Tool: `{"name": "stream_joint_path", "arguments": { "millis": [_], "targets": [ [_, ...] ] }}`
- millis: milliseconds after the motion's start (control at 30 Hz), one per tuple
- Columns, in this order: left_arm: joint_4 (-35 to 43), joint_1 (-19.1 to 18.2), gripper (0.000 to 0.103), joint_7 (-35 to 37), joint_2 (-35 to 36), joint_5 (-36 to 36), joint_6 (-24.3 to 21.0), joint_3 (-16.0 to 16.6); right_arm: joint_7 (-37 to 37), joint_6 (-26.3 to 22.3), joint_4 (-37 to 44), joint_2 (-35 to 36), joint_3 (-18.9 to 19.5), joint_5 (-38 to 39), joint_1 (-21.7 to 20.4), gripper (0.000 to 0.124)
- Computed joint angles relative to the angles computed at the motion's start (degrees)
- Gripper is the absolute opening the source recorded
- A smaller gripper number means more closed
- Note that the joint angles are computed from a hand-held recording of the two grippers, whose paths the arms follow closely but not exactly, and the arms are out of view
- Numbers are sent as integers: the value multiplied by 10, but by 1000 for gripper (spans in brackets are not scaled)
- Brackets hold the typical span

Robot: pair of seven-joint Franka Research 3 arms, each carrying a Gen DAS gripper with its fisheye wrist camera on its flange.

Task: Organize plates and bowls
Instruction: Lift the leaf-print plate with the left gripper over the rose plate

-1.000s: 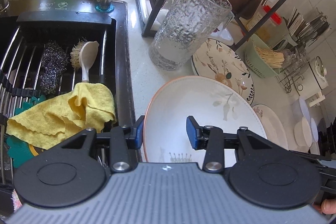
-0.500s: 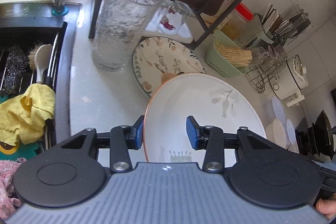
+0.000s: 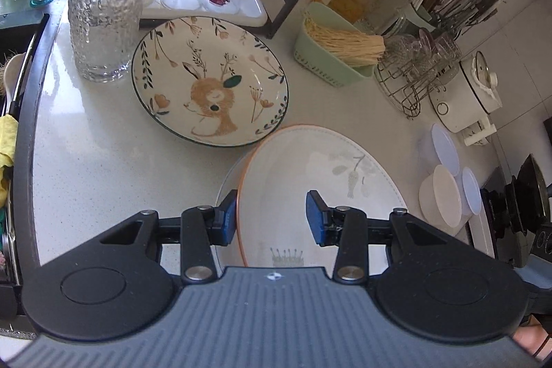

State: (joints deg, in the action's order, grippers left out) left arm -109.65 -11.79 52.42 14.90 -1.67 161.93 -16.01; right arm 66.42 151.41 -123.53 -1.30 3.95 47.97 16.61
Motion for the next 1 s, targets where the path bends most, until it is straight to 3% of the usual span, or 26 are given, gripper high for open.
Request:
{"name": "stream_joint_path", "arguments": {
  "millis": [633, 1000],
  "targets": [
    [74, -62, 45, -112, 47, 138, -87, 39, -65, -40, 32, 47, -4, -7, -27, 19],
    [79, -59, 45, -150, 54, 146, -98, 32, -78, -34, 68, 76, 2, -40, -36, 19]
  ]
}}
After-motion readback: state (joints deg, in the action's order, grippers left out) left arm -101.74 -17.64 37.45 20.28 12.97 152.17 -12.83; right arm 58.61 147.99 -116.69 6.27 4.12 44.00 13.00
